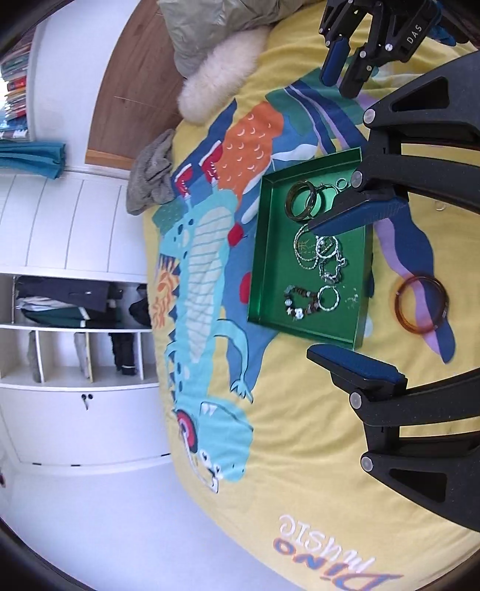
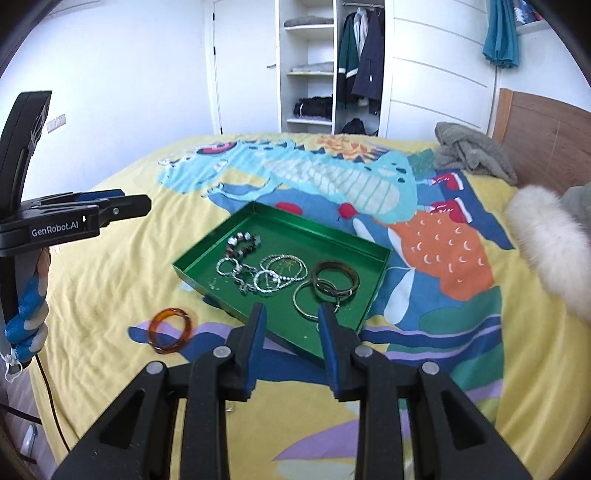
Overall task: Organize jewelry
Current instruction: 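Lift both open tools away from the green tray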
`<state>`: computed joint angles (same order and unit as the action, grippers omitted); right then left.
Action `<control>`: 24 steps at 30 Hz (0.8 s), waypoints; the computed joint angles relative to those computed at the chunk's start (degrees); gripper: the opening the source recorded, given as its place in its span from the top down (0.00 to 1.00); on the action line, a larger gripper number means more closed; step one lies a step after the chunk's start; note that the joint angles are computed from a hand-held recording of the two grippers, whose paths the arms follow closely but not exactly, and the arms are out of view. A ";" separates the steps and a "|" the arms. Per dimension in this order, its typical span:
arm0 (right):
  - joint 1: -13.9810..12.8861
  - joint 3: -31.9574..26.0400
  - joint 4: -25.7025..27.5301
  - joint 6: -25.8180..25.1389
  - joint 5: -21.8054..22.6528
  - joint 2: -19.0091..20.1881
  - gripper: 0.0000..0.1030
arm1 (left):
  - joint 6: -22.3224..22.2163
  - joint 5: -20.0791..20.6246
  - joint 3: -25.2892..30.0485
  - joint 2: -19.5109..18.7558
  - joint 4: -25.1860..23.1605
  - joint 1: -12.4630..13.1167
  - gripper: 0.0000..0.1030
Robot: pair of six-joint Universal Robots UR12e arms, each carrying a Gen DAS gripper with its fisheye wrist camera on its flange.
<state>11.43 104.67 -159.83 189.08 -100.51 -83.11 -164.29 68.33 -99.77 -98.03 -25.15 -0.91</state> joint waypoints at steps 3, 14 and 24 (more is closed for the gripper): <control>1.55 0.63 -0.82 0.88 -1.55 -1.80 0.73 | 0.02 -0.46 -1.56 2.60 0.61 1.22 0.40; 7.78 1.67 -2.48 0.42 -7.65 -6.28 0.68 | 0.03 -2.71 -7.83 11.48 2.48 5.85 0.35; 11.89 3.90 -4.95 0.33 -11.28 -9.54 0.67 | -0.13 -1.52 -12.62 17.44 3.62 9.20 0.30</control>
<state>23.32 108.57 -164.78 189.41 -111.79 -92.65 -164.42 66.81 -112.39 -80.59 -21.52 8.28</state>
